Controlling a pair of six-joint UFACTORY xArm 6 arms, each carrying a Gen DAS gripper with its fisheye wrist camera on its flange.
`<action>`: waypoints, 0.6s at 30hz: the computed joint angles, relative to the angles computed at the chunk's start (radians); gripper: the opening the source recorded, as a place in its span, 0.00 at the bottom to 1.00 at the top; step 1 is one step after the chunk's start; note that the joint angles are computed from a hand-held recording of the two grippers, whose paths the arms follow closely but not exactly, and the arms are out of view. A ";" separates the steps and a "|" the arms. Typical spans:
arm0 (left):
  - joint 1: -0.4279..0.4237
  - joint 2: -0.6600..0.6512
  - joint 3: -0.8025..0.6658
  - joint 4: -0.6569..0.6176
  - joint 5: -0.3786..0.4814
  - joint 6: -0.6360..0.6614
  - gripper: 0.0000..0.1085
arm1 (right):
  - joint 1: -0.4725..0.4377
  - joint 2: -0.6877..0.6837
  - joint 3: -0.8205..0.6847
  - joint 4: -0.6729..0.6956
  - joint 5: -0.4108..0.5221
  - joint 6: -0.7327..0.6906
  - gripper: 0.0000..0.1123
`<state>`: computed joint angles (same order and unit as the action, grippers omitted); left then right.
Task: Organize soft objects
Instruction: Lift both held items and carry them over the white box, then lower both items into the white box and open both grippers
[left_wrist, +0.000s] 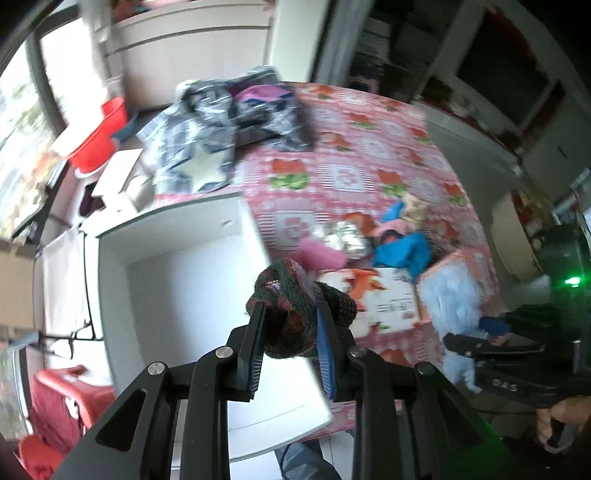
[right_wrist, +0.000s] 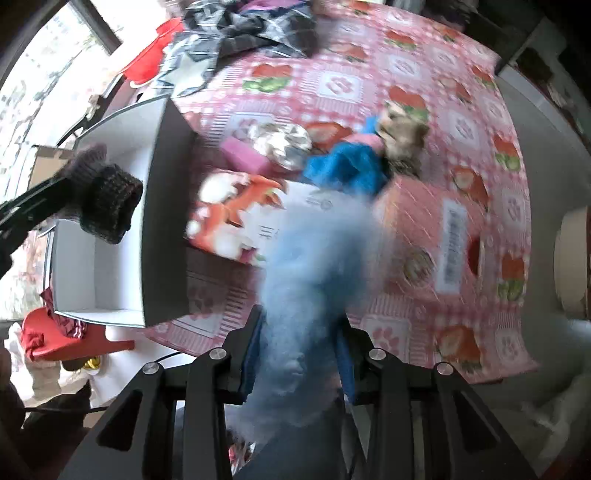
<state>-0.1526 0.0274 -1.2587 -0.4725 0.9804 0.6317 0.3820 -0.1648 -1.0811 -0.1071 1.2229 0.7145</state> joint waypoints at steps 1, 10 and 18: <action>0.013 0.004 0.001 0.005 -0.002 -0.009 0.26 | 0.007 0.022 -0.026 -0.004 -0.002 -0.012 0.33; 0.093 0.034 0.012 0.054 -0.022 -0.070 0.26 | 0.045 0.203 -0.229 0.044 -0.045 -0.124 0.33; 0.121 0.050 0.033 0.090 -0.024 -0.092 0.26 | 0.040 0.263 -0.252 0.098 -0.051 -0.163 0.34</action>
<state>-0.0312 0.0775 -1.2257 -0.3828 0.9563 0.5402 0.4221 0.0984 -1.3334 -0.0086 1.1721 0.5520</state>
